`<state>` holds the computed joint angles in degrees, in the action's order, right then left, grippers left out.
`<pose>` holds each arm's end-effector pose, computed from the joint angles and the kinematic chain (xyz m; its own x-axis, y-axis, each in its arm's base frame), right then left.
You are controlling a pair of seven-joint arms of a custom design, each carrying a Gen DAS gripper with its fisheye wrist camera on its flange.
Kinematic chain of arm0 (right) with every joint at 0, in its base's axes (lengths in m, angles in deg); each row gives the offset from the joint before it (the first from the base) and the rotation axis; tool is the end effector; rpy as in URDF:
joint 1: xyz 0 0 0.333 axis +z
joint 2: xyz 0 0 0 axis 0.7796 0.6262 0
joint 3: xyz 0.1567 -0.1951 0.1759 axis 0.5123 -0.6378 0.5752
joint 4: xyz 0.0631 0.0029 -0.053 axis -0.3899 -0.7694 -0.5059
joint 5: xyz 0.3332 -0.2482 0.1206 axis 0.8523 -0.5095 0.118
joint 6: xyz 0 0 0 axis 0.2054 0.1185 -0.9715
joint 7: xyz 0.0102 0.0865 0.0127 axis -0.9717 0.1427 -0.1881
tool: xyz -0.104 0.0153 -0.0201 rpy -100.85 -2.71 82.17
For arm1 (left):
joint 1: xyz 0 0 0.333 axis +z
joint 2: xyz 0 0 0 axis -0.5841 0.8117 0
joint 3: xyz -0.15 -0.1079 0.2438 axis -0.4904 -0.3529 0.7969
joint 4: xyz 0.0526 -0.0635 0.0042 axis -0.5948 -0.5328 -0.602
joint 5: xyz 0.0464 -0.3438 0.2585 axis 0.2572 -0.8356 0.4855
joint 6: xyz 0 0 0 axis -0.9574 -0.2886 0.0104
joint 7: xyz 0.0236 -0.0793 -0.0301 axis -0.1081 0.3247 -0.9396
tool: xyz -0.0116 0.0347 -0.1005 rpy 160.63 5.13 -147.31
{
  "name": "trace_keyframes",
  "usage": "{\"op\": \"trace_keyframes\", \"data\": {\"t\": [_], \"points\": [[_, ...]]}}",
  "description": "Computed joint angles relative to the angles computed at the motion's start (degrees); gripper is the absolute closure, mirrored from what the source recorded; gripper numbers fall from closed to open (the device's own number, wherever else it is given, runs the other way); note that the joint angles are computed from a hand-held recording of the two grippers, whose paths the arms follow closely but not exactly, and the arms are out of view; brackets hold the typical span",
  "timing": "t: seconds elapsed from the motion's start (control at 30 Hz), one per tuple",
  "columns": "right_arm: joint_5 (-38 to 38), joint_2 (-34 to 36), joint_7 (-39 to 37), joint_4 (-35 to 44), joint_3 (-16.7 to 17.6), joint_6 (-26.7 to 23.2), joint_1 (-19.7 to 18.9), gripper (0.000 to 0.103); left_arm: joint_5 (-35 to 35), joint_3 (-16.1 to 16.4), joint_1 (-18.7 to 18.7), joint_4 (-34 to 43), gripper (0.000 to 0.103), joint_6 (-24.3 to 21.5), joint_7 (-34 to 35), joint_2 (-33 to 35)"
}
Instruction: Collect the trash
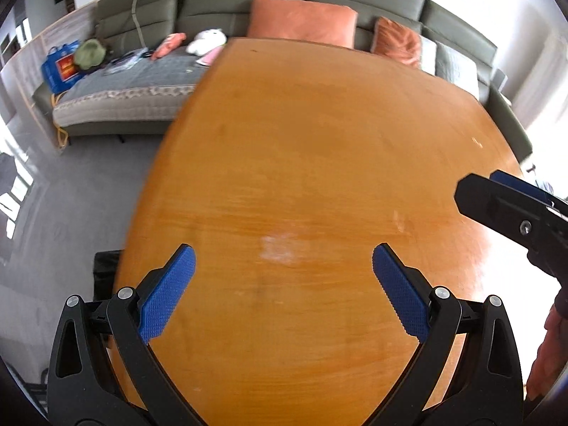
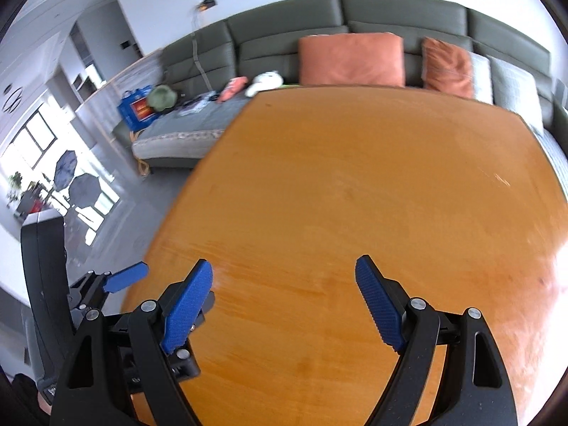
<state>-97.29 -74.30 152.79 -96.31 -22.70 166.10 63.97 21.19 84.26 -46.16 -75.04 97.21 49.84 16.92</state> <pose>0.4668 0.2646 0.5243 -0.3113 -0.9260 -0.2137 -0.7010 0.3756 -0.6062 0.5143 -0.1053 0.5184 -0.5293 -0.8443 0.0835 -0.7396 0.4109 -0.5332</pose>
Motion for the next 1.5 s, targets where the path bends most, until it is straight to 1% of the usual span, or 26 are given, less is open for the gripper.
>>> {"op": "trace_keyframes", "data": {"t": [0.13, 0.23, 0.37, 0.5, 0.6, 0.73, 0.9, 0.97, 1.07, 1.1, 1.17, 1.3, 1.37, 1.5], "points": [[0.9, -5.8, 2.4, -6.1, 0.2, -0.6, -0.6, 0.020, 0.1, -1.0, -1.2, -1.6, 0.007, -0.5, -0.1, -1.3], [1.6, -10.7, 3.3, -10.8, 1.1, -1.1, -1.5, 0.020, 0.1, -1.6, -2.5, -3.5, 0.007, 0.2, -0.6, -2.7], [3.3, -17.1, 3.9, -17.3, 2.3, -1.4, -2.5, 0.020, 1.1, -2.3, -4.2, -6.7, 0.006, 2.6, -1.9, -4.7], [6.0, -23.8, 3.4, -24.1, 3.0, -2.5, -2.4, 0.020, 1.9, -2.9, -6.4, -10.3, 0.006, 5.9, -3.9, -6.8], [8.0, -26.7, 3.2, -27.5, 3.5, -2.5, -2.6, 0.020, 3.1, -3.1, -8.2, -12.3, 0.007, 8.3, -4.7, -7.7], [8.6, -27.9, 2.4, -29.6, 4.5, -1.6, -4.0, 0.020, 4.1, -2.9, -10.2, -13.9, 0.006, 10.4, -6.4, -7.8], [7.9, -27.0, 2.4, -30.3, 5.8, 0.0, -5.7, 0.020, 6.2, -3.3, -11.5, -15.1, 0.007, 13.7, -9.0, -6.9], [7.1, -27.2, 2.8, -30.5, 6.6, 0.1, -6.3, 0.020, 7.0, -3.5, -11.8, -15.2, 0.006, 14.6, -10.0, -6.4], [6.1, -27.1, 2.9, -30.5, 7.4, -0.1, -6.8, 0.018, 6.8, -2.8, -12.8, -15.6, 0.006, 16.3, -10.6, -6.2], [5.6, -26.9, 3.2, -30.1, 8.0, -0.8, -7.2, 0.018, 6.5, -2.5, -13.1, -15.7, 0.006, 16.9, -10.8, -6.0], [4.6, -26.6, 4.3, -29.8, 8.7, -1.7, -7.5, 0.014, 6.8, -2.2, -13.3, -15.7, 0.006, 17.0, -11.1, -5.9], [3.9, -26.2, 5.1, -29.7, 8.0, -2.2, -7.2, 0.008, 7.1, -2.0, -13.8, -14.9, 0.006, 17.0, -11.1, -5.2], [3.8, -25.9, 4.9, -29.4, 7.5, -2.6, -6.9, 0.003, 7.1, -2.1, -13.9, -14.7, 0.006, 17.1, -11.2, -4.9], [3.1, -24.6, 5.0, -28.1, 7.5, -4.9, -6.6, 0.003, 7.3, -2.3, -13.8, -14.7, 0.006, 17.3, -11.6, -4.8]]}}
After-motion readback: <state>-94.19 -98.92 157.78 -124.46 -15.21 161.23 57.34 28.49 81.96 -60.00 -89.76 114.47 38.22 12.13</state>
